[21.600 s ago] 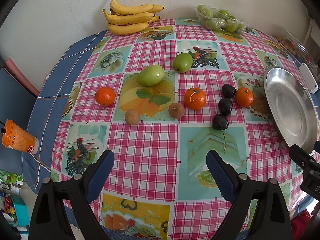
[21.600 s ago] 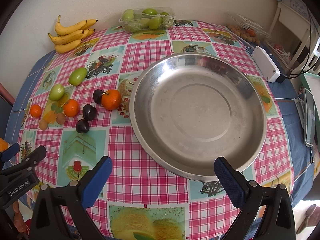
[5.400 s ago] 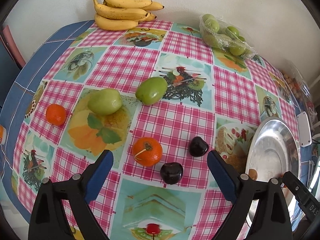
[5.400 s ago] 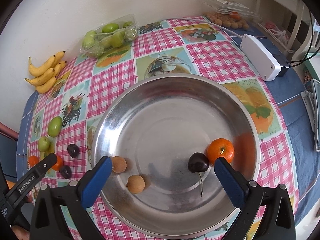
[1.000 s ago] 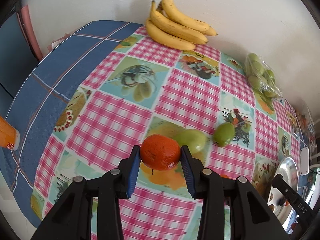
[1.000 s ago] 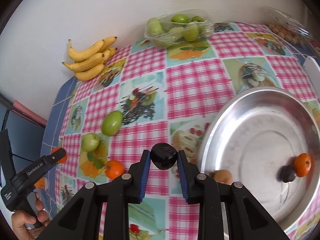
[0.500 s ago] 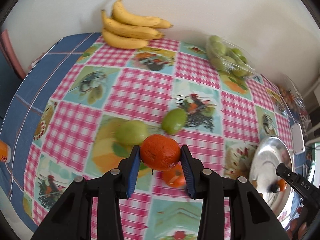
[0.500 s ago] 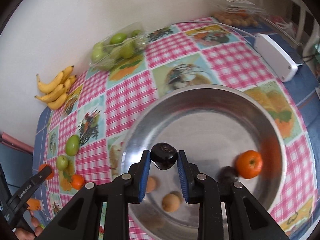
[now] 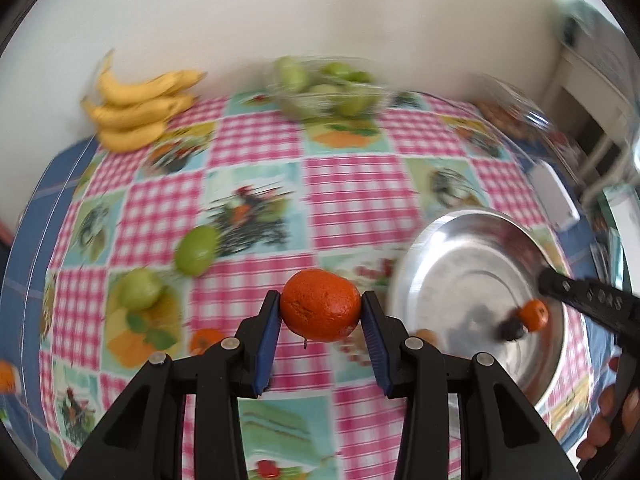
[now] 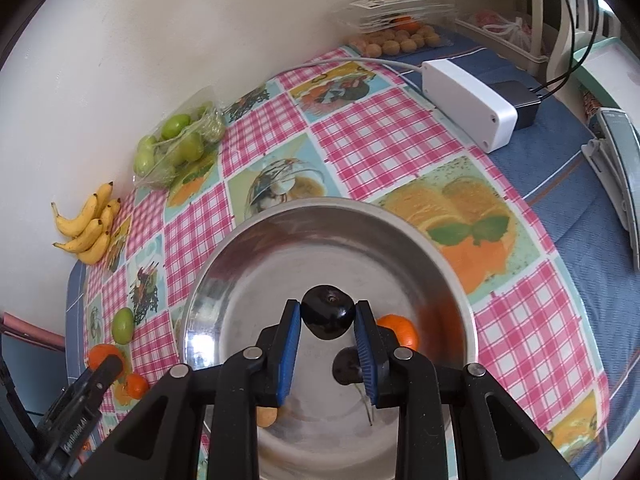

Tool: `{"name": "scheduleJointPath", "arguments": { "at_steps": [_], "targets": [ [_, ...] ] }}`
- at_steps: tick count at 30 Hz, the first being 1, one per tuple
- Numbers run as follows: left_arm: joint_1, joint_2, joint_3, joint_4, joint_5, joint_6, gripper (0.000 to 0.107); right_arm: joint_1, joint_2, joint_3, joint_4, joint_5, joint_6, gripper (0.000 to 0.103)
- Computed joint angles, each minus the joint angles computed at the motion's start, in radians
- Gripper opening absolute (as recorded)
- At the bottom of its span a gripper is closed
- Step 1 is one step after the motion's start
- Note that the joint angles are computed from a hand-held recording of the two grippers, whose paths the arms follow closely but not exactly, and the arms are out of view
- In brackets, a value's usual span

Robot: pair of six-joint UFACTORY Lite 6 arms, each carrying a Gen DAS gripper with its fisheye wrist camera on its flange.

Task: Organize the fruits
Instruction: 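Carry the plum and tangerine over the steel bowl with both tools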

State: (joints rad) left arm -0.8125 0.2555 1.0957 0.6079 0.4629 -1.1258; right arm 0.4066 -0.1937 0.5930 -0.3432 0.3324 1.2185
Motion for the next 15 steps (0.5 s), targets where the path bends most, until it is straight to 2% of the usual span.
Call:
{"name": "scheduleJointPath", "arguments": {
  "at_steps": [6, 15],
  "targets": [
    [-0.100, 0.089, 0.120, -0.026, -0.007, 0.083, 0.042, -0.021, -0.032, -0.022, 0.027, -0.006, -0.029, 0.029],
    [-0.093, 0.235, 0.265, -0.208, -0.052, 0.281, 0.042, -0.043, 0.014, -0.003, 0.071, -0.022, -0.106, 0.029]
  ]
}}
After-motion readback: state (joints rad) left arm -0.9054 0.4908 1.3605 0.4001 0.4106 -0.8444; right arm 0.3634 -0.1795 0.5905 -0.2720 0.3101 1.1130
